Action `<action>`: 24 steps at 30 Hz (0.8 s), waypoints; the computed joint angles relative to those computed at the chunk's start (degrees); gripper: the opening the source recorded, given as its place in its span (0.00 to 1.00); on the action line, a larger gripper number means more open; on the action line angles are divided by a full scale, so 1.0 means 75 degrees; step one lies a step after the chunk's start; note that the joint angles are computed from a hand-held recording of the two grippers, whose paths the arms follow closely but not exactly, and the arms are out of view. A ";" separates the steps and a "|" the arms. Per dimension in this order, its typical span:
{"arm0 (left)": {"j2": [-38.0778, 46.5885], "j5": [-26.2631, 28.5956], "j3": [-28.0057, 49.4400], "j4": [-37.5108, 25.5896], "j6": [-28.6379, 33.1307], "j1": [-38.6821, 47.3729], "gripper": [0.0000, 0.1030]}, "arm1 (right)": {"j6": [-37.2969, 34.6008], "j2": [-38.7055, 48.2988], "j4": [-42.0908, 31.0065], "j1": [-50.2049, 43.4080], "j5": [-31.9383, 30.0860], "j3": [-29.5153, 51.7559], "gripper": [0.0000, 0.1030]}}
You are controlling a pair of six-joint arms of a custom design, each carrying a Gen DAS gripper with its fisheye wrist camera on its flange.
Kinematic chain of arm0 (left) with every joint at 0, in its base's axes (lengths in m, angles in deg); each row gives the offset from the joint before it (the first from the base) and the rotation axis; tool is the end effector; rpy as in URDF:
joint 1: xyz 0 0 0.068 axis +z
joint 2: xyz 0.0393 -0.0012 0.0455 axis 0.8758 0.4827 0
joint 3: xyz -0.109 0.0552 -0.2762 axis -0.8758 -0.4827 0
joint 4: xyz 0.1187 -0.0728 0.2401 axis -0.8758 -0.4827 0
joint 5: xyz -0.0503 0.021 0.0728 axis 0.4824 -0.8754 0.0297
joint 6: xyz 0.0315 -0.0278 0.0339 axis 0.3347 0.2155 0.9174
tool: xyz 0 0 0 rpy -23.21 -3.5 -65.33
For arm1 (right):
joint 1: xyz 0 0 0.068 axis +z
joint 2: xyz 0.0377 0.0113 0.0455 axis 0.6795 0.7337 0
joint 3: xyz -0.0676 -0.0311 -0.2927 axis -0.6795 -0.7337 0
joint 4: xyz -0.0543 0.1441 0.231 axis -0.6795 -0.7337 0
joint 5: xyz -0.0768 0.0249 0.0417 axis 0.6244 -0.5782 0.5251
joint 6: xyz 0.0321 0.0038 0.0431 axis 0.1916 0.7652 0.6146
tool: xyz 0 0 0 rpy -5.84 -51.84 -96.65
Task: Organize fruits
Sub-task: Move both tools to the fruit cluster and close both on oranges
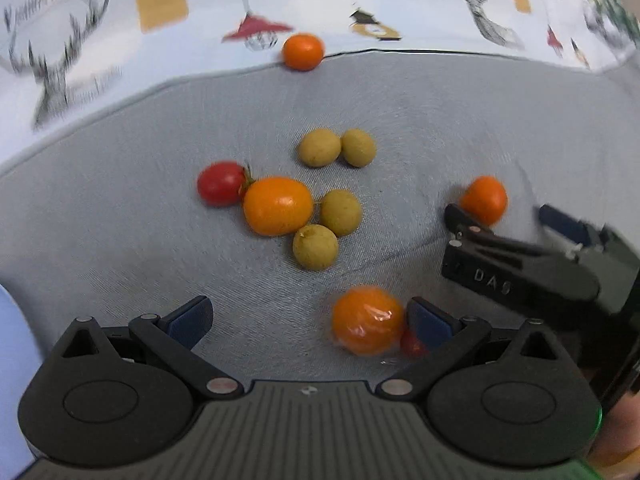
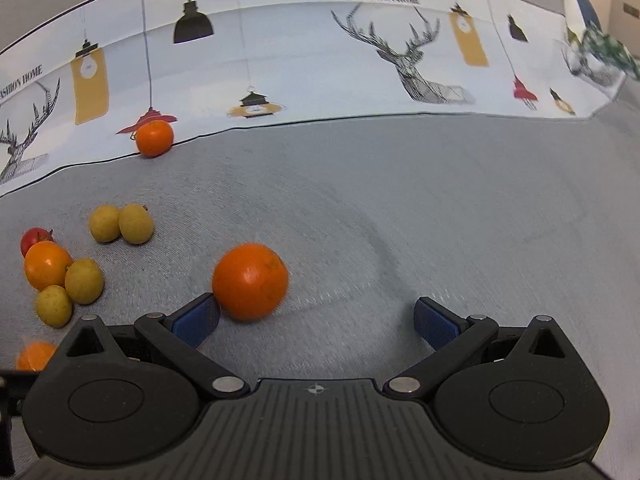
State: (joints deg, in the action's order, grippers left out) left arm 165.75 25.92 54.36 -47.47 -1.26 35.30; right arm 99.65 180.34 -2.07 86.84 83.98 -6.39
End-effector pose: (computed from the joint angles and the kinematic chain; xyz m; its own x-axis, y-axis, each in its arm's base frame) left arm 0.2439 -0.1199 0.1047 -0.8709 0.3092 -0.3820 0.3644 0.9278 -0.0796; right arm 0.1591 0.1220 0.0673 -0.6610 0.2410 -0.7106 0.3527 0.9357 -0.0108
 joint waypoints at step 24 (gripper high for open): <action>-0.0289 -0.0552 -0.0397 0.0426 0.1026 -0.0605 0.42 | -0.0379 -0.0343 0.0244 0.0267 0.0112 -0.0178 0.71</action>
State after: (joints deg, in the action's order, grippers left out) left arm 163.58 21.78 51.38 -44.28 6.44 30.76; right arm 96.81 177.77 -0.24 88.85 84.82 -7.72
